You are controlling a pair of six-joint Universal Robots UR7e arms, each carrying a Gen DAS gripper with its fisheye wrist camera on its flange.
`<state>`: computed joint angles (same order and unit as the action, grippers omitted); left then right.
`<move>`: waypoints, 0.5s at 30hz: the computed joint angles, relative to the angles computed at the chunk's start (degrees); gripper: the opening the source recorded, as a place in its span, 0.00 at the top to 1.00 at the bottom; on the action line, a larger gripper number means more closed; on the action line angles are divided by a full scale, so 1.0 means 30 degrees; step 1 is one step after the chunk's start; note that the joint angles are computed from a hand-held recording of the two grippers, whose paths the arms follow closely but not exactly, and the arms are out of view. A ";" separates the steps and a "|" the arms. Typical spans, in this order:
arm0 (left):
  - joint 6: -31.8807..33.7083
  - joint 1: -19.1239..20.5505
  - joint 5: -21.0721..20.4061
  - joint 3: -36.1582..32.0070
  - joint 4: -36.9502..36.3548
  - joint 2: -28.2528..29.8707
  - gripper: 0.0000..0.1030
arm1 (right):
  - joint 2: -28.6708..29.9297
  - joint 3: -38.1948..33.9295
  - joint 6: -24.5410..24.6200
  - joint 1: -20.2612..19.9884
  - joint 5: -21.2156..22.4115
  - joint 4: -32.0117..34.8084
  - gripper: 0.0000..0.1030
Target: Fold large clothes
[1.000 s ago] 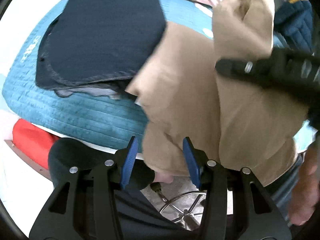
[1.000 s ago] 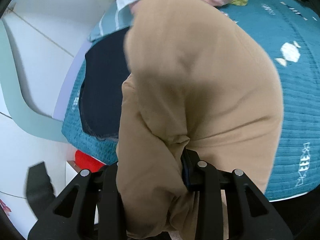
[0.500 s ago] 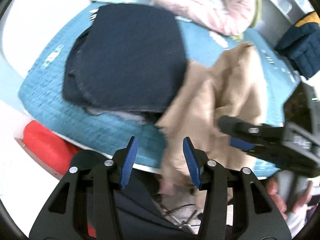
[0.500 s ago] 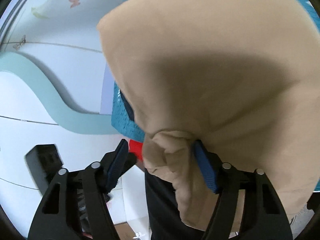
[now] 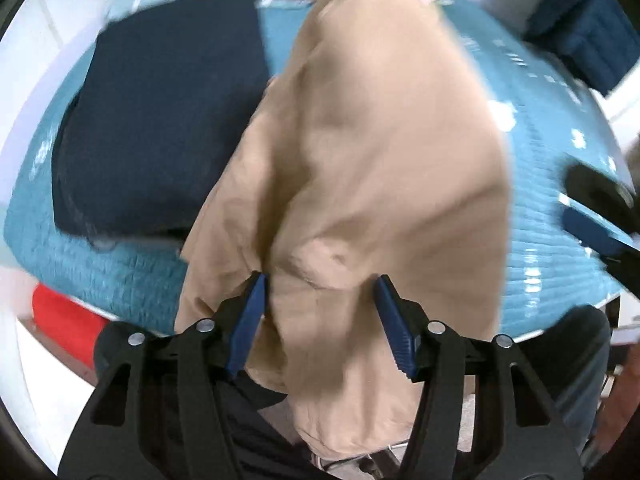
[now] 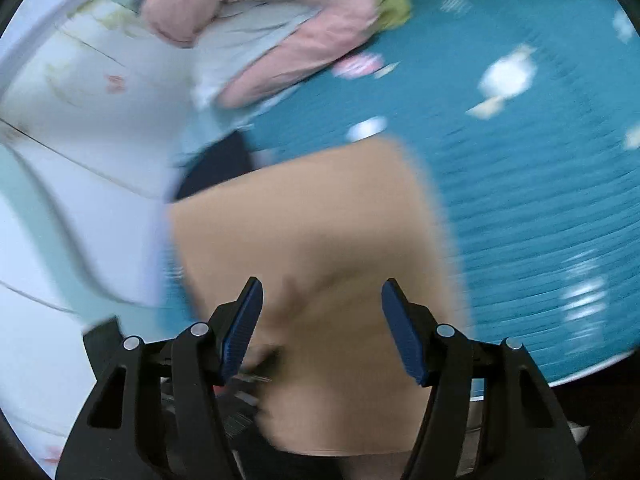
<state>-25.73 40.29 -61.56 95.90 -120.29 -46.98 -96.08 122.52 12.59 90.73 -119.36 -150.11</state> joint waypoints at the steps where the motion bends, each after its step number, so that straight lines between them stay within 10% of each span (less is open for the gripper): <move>1: -0.0282 0.0248 -0.0152 -0.0039 0.0106 -0.0008 0.44 | 0.0273 0.0048 0.0145 0.0493 -0.1200 0.0222 0.43; 7: 0.0219 0.1049 0.0044 -0.0804 -0.0194 0.0725 0.45 | 0.1526 0.0077 -0.0422 0.0570 -0.1055 0.1249 0.81; 15: 0.0634 0.1187 0.0296 -0.0986 -0.0159 0.1186 0.44 | 0.4709 -0.1114 -0.0574 -0.0332 0.0059 0.3044 0.94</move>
<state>-23.83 43.85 -60.67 92.94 -120.77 -43.42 -81.95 119.17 10.87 89.73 -119.18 -140.98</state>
